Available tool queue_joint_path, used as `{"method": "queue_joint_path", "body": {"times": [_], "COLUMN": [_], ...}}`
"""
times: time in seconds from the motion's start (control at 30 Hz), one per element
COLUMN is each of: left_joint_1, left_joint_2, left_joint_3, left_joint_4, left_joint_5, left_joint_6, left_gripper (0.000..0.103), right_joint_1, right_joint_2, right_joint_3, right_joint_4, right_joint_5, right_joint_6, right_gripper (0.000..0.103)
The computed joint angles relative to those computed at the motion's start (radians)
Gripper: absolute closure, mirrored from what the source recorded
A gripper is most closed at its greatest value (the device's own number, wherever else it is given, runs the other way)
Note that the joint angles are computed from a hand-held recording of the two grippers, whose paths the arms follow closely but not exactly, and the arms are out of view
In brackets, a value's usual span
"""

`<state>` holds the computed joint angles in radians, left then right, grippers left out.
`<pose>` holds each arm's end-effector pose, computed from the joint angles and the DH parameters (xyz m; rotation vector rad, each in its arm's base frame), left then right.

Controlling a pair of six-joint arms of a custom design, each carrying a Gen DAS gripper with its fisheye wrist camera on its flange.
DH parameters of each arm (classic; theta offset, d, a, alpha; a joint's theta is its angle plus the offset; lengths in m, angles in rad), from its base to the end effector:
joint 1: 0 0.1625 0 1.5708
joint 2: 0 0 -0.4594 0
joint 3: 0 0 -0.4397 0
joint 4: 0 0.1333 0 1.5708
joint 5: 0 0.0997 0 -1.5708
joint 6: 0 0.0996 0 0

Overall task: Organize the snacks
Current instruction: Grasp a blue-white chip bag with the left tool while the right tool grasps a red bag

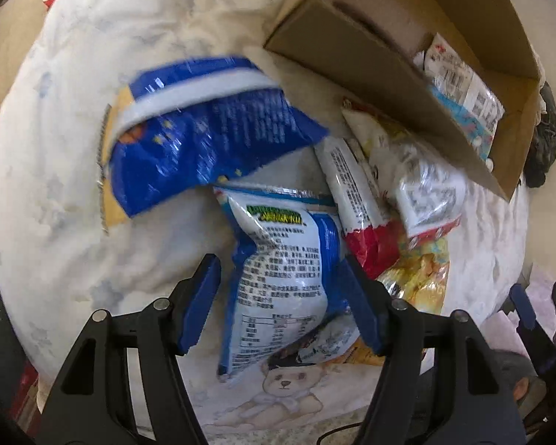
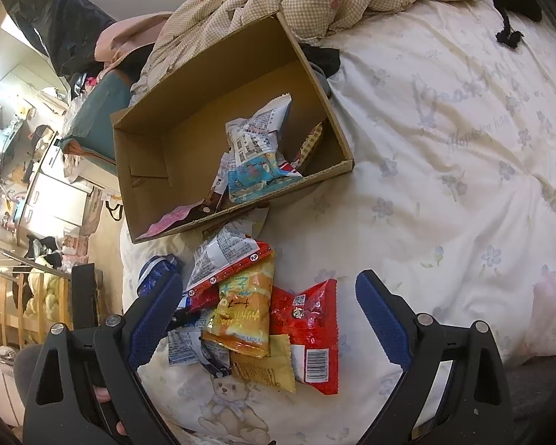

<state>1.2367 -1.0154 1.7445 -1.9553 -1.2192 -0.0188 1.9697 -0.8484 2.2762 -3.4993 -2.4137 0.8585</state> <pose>-0.0490 -0.6524 0.1382 0.5087 2.6658 0.3802 0.2430 -0.4247 0.0617 -0.8444 -2.3574 1.1704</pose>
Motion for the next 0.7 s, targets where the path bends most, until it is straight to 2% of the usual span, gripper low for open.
{"method": "queue_joint_path", "body": {"times": [0.1,0.13,0.2,0.23,0.4,0.53,0.63,0.7], "left_joint_1": [-0.009,-0.014,-0.024,-0.028,-0.061,-0.097,-0.113,-0.108], "left_joint_2": [0.001,0.002,-0.008,-0.011,-0.076,-0.152,-0.183,-0.189], "left_joint_3": [0.028,0.031,0.043,0.041,0.067,0.102,0.113,0.107], "left_joint_4": [-0.008,-0.022,-0.038,-0.033,-0.07,-0.125,-0.171,-0.172], "left_joint_5": [0.005,0.014,0.009,0.002,0.015,0.055,0.081,0.079], "left_joint_6": [0.029,0.043,0.081,0.091,0.151,0.274,0.346,0.342], "left_gripper": [0.04,0.043,0.057,0.058,0.06,0.06,0.06,0.06], "right_joint_1": [0.0,0.001,0.001,0.002,0.004,-0.008,-0.033,-0.063], "right_joint_2": [0.001,0.001,-0.001,-0.002,-0.011,-0.021,-0.05,-0.06], "right_joint_3": [-0.002,-0.002,0.0,0.001,0.014,0.033,0.042,0.047], "right_joint_4": [0.004,0.01,0.021,0.025,0.03,0.023,0.16,0.22], "right_joint_5": [-0.009,-0.012,-0.018,-0.02,-0.029,-0.007,0.016,0.066], "right_joint_6": [0.006,0.009,0.017,0.022,0.04,0.073,0.168,0.205], "right_gripper": [0.006,0.006,0.006,0.006,0.006,0.006,0.007,0.013]}}
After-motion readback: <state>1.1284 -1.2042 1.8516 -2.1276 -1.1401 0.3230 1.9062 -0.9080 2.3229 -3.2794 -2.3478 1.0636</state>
